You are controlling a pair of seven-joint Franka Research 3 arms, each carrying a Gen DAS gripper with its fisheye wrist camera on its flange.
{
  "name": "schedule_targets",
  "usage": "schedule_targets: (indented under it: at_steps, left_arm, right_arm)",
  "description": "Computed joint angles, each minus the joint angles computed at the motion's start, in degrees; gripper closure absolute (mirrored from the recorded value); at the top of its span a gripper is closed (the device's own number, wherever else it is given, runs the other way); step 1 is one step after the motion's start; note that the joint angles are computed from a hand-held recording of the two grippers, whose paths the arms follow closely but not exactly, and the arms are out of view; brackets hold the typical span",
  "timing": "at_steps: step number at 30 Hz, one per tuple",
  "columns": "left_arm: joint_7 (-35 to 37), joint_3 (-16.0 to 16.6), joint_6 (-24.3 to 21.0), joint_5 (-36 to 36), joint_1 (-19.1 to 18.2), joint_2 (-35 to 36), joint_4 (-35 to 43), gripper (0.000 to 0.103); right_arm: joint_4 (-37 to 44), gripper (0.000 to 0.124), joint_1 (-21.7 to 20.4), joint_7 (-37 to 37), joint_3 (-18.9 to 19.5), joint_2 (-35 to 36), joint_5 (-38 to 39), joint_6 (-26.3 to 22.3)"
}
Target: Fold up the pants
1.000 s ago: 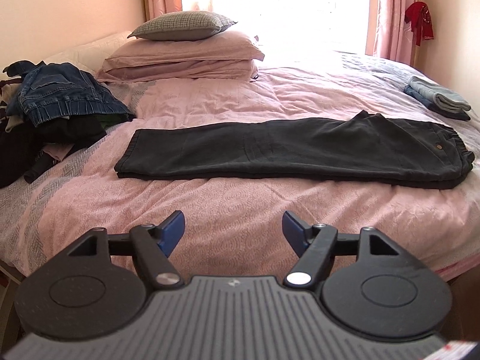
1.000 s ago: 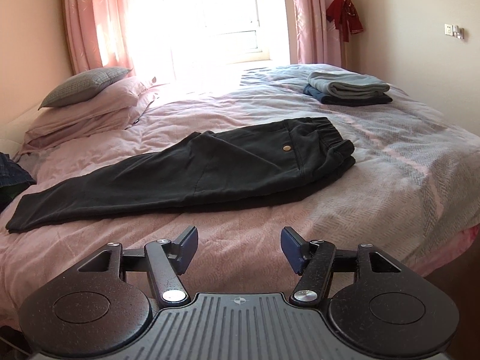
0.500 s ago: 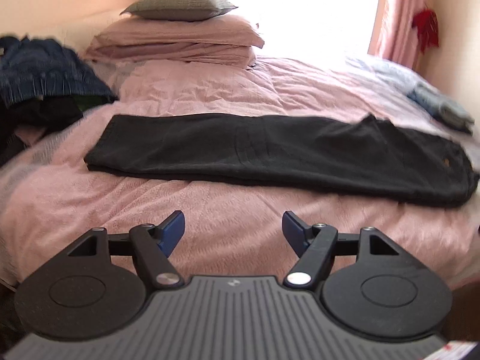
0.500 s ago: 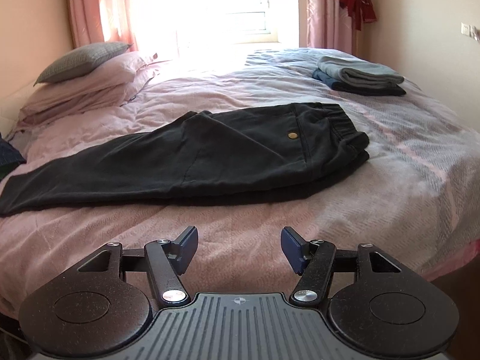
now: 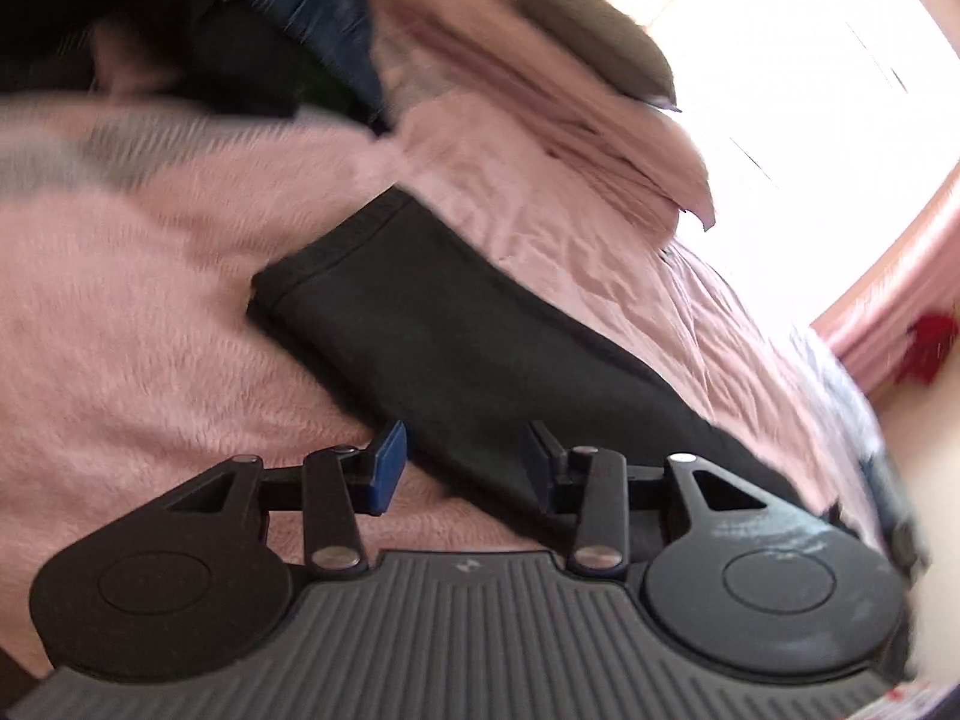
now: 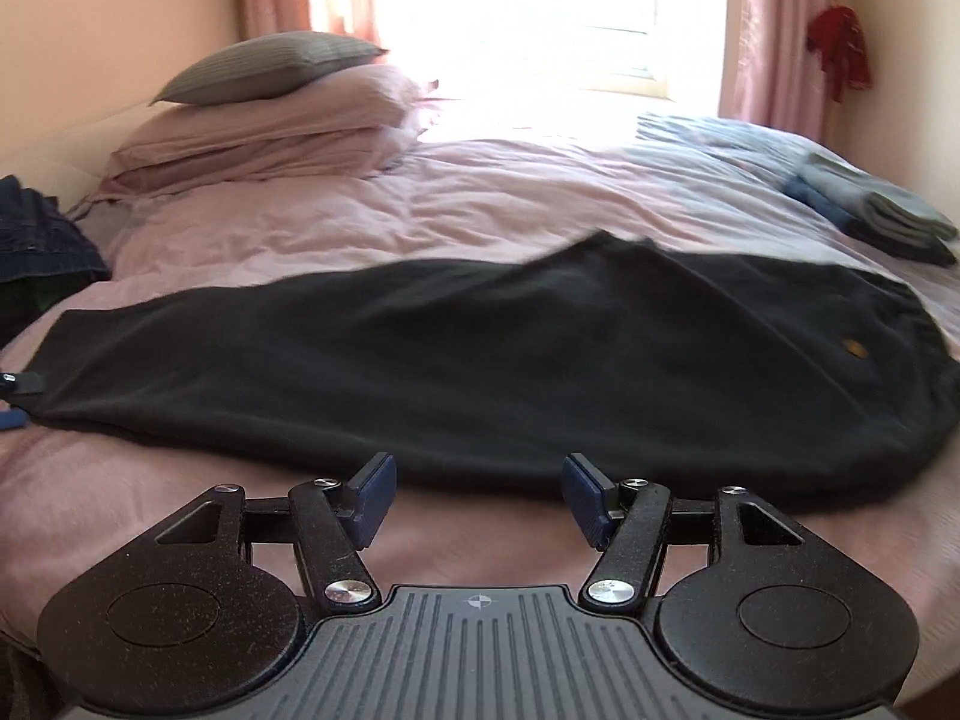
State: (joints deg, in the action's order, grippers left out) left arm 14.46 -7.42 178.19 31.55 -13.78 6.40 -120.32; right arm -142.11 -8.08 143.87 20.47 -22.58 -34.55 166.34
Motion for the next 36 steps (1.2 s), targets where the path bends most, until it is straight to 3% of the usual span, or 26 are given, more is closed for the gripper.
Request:
schedule_targets:
  at_steps: [3,5,6,9,11,13,16,18,23,27,30,36]
  left_arm:
    - [6.4,-7.7,5.3,-14.9,7.1,2.4,-2.2,0.063]
    - [6.8,-9.1,10.2,-17.8,8.7,3.5,-3.5,0.058]
    - [6.7,-11.3,12.0,-18.1,11.0,4.2,-3.6,0.055]
    - [3.7,-14.1,15.5,-16.8,14.7,6.8,-2.5,0.050]
    - [2.9,-12.5,15.8,-16.2,13.5,7.8,-1.4,0.050]
    - [2.9,-11.3,14.9,-15.4,12.4,8.3,-0.3,0.050]
    - [4.7,-5.9,14.1,-17.1,6.7,8.4,0.5,0.050]
    - [5.8,-4.2,13.7,-17.9,4.8,8.5,0.8,0.050]
    - [7.6,-4.8,13.8,-18.1,5.3,8.6,0.7,0.051]
    - [8.8,-6.3,13.2,-17.4,7.0,9.2,1.3,0.055]
    - [9.1,-7.7,13.1,-17.2,8.4,9.5,1.4,0.056]
    - [10.5,-8.1,13.1,-16.5,8.8,8.5,0.4,0.058]
  right_arm:
    - [5.0,0.065,-3.5,4.6,4.7,6.2,-7.0,2.6]
    - [8.9,0.065,-4.3,7.9,6.6,11.0,-12.7,3.0]
    - [10.8,0.063,-4.0,8.7,7.1,13.2,-14.7,2.3]
    - [17.2,0.057,-2.8,15.5,8.5,20.1,-25.2,-0.8]
    - [20.9,0.055,-0.9,19.9,8.4,23.9,-32.9,-3.4]
    - [24.0,0.054,1.2,19.1,7.5,26.9,-35.1,-5.6]
    - [29.9,0.053,4.1,11.7,6.0,32.2,-34.2,-10.2]
    - [34.2,0.052,5.9,9.8,4.2,35.7,-35.4,-11.9]
    - [46.8,0.050,10.5,5.1,-0.7,45.0,-36.2,-17.0]
    - [54.7,0.049,8.6,-5.3,0.0,51.4,-23.3,-15.3]
    - [52.9,0.049,8.2,-7.7,-0.6,50.1,-19.0,-13.4]
    - [35.6,0.049,11.7,-5.8,-4.7,36.7,-22.0,-7.7]
